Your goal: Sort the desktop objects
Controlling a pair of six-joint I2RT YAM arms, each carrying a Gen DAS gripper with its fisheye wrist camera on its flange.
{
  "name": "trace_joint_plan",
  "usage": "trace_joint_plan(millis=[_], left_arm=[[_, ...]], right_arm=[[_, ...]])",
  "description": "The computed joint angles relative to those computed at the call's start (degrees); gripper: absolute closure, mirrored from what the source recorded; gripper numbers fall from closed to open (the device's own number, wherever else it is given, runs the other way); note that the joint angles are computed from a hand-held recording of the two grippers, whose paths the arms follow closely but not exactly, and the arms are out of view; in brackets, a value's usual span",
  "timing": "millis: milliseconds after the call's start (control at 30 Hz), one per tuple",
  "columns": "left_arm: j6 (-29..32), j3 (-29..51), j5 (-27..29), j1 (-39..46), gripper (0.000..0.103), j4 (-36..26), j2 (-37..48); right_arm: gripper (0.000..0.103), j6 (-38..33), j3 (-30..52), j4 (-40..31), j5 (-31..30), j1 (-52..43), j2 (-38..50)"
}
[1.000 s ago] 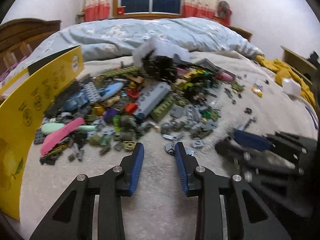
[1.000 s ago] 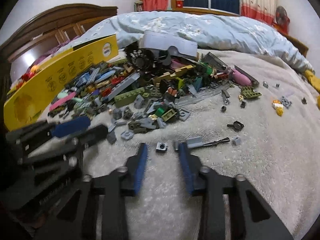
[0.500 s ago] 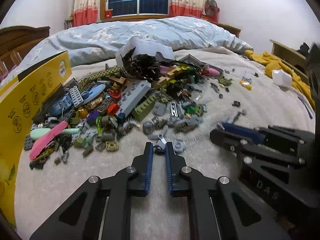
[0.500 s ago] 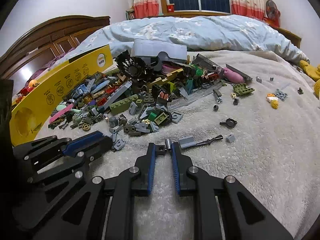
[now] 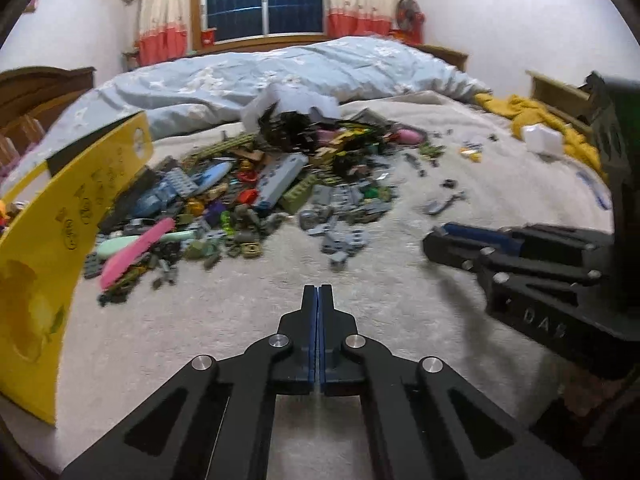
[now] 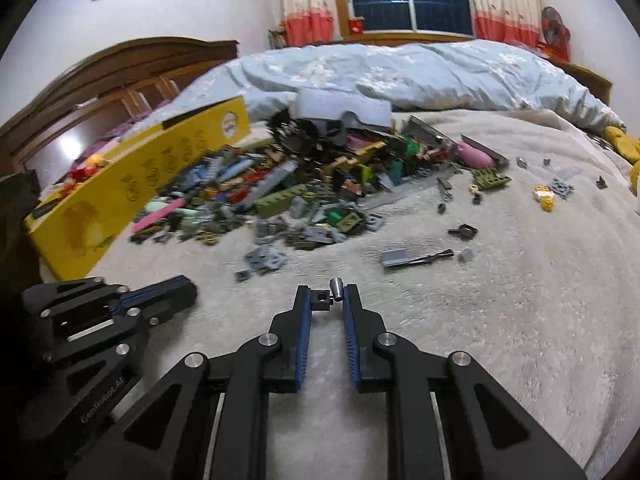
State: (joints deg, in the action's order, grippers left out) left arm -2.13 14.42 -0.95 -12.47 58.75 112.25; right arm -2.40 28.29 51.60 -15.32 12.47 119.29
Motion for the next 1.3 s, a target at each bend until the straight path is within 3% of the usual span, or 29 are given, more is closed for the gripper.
trace_joint_plan(millis=[67, 100, 133, 200, 300, 433, 500, 600, 667, 733, 1033, 1300], left_arm=[[-1.99, 0.84, -1.29, -0.03, 0.082, 0.08, 0.51], [-3.13, 1.57, -1.32, 0.12, 0.065, -0.31, 0.92], [-4.38, 2.57, -0.34, 0.55, 0.059, -0.74, 1.65], [-6.18, 5.12, 2.95, 1.43, 0.059, -2.95, 3.16], [-8.08, 6.79, 1.44, 0.32, 0.061, -2.9, 5.42], [-8.96, 8.92, -3.46, -2.81, 0.063, -6.55, 4.95], [-8.76, 9.44, -4.18, -3.49, 0.072, -6.44, 5.55], [-9.06, 9.83, -0.85, -2.5, 0.09, -5.79, 6.02], [-10.24, 10.21, 1.94, -1.01, 0.095, -5.86, 6.35], [-11.05, 10.21, 3.76, 0.06, 0.095, -5.76, 6.36], [-11.68, 4.73, 3.28, 0.24, 0.095, -3.17, 3.96], [-11.37, 2.29, 4.5, 4.32, 0.095, -3.25, 2.08]], right_arm=[[0.088, -0.29, -0.42, 0.02, 0.01, 0.31, 0.05], [0.088, -0.59, 0.35, -1.77, 1.57, 0.94, 0.35], [0.087, -0.78, 1.16, -3.29, 2.86, 1.54, 0.8], [0.086, -2.65, 1.12, -2.85, 7.63, 4.06, 1.29], [0.081, -5.13, -1.08, 0.31, 17.26, 8.72, 1.29], [0.064, -6.56, -6.2, 15.22, 28.41, 13.71, 6.7], [0.056, -8.1, -7.38, 22.66, 32.16, 15.13, 10.47], [0.045, -4.93, -7.39, 21.53, 28.93, 12.23, 9.57], [0.039, -1.54, -6.54, 17.65, 24.73, 9.34, 7.82], [0.039, 0.28, -5.26, 14.35, 21.56, 7.57, 6.72], [0.044, -1.81, -5.44, 18.4, 27.58, 11.92, 8.84], [0.045, 3.11, -4.53, 12.6, 22.15, 10.97, 5.39]])
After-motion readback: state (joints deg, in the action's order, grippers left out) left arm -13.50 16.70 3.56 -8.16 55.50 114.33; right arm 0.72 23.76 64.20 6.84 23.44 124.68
